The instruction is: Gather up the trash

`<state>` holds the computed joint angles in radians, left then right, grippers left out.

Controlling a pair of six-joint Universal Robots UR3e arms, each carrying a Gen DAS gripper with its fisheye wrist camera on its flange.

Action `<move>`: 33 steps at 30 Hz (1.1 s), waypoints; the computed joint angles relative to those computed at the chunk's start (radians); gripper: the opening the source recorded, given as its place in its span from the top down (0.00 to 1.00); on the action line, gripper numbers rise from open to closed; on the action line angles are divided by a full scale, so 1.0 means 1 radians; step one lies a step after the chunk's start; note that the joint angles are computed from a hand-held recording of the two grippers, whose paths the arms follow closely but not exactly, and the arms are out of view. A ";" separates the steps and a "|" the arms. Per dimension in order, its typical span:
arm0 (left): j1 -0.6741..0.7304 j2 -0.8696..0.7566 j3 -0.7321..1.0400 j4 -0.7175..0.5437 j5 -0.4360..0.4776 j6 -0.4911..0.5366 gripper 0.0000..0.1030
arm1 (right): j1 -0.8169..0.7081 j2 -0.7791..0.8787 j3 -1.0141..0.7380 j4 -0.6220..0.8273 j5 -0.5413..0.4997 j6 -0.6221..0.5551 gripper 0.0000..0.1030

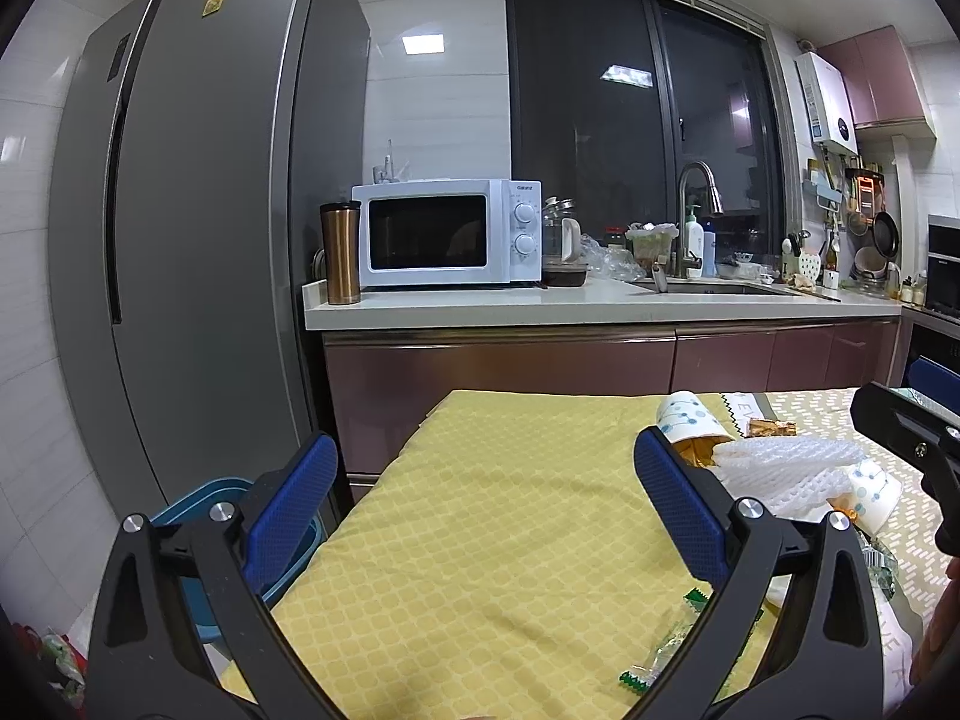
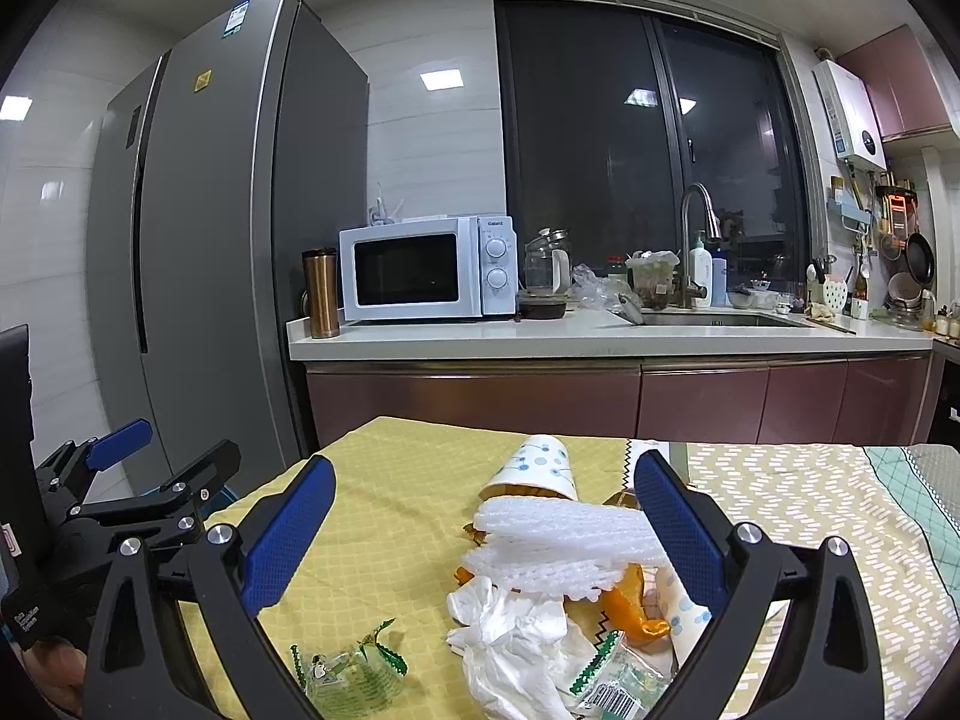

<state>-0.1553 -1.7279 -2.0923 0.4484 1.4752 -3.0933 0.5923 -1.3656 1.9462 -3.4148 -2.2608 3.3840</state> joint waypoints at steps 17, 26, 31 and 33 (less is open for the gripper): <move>0.010 0.002 -0.003 0.001 -0.007 -0.005 0.05 | 0.005 0.008 -0.007 -0.004 -0.001 -0.005 0.06; 0.010 0.002 -0.003 0.000 -0.008 -0.005 0.05 | 0.002 0.013 -0.018 0.002 0.003 -0.007 0.06; 0.009 0.005 -0.009 0.003 -0.007 -0.006 0.05 | 0.001 0.013 -0.016 -0.002 0.009 -0.008 0.06; 0.009 0.004 -0.008 0.004 -0.008 -0.005 0.05 | -0.002 0.013 -0.017 -0.003 0.011 -0.010 0.06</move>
<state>-0.1460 -1.7237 -2.1006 0.4520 1.4669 -3.0984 0.5907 -1.3523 1.9296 -3.4179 -2.2499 3.3743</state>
